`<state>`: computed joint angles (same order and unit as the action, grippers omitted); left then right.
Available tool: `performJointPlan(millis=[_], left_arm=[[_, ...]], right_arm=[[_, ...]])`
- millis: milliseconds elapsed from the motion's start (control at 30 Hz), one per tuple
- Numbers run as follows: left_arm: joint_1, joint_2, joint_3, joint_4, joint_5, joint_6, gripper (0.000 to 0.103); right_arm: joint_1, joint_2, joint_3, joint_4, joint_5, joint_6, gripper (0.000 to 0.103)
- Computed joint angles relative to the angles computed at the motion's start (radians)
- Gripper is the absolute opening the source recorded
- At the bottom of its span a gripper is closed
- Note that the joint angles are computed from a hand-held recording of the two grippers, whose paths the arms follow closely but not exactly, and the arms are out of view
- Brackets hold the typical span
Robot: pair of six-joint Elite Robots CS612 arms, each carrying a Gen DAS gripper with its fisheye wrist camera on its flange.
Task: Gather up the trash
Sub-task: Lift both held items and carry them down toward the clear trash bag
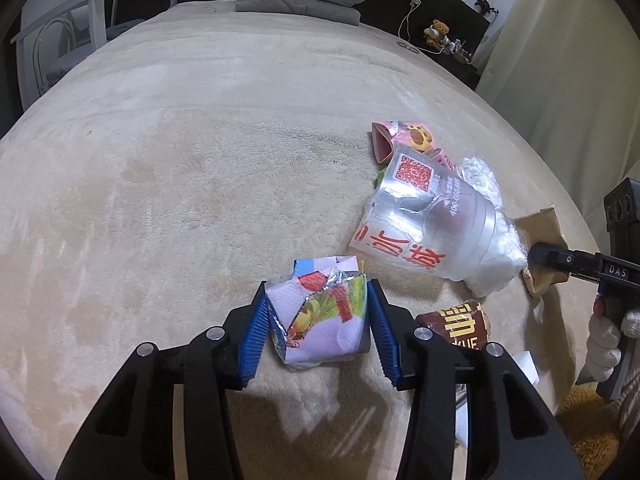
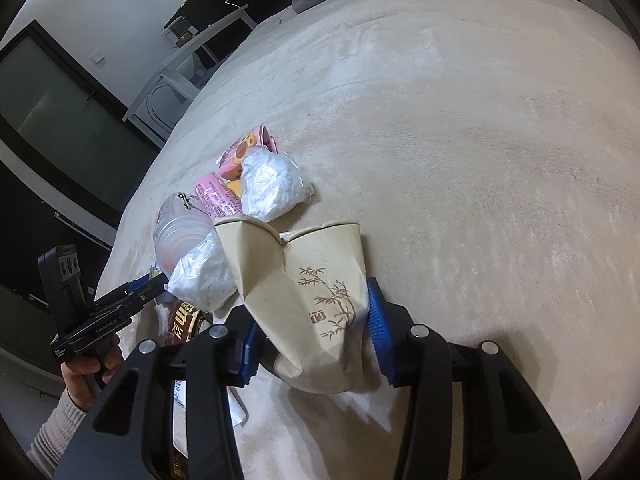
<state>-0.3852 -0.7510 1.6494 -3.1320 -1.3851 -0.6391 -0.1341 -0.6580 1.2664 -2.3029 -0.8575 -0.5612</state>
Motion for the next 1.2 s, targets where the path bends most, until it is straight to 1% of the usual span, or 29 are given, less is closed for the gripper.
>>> performJointPlan(millis=[333, 533, 667, 733, 933, 1033, 1200], left_arm=[[-0.035, -0.031, 0.044, -0.073, 0.026, 0.0, 0.046], [-0.057, -0.048, 0.082, -0.162, 0.042, 0.012, 0.046], [-0.071, -0.06, 0.113, -0.236, 0.048, 0.017, 0.046], [-0.083, -0.065, 0.132, -0.276, 0.055, 0.011, 0.046], [-0.124, -0.084, 0.185, -0.331, 0.093, -0.018, 0.046], [-0.148, -0.09, 0.208, -0.348, 0.113, -0.018, 0.046], [-0.179, -0.099, 0.244, -0.373, 0.127, -0.033, 0.046]], right_arm=[[-0.02, -0.049, 0.075, -0.044, 0.044, 0.004, 0.046], [-0.04, -0.085, 0.139, -0.102, 0.089, 0.031, 0.046], [-0.053, -0.114, 0.191, -0.151, 0.114, 0.027, 0.046], [-0.057, -0.127, 0.215, -0.162, 0.122, 0.025, 0.046], [-0.075, -0.162, 0.293, -0.209, 0.129, 0.018, 0.046], [-0.086, -0.18, 0.336, -0.245, 0.139, 0.023, 0.046], [-0.104, -0.213, 0.41, -0.266, 0.153, 0.008, 0.046]])
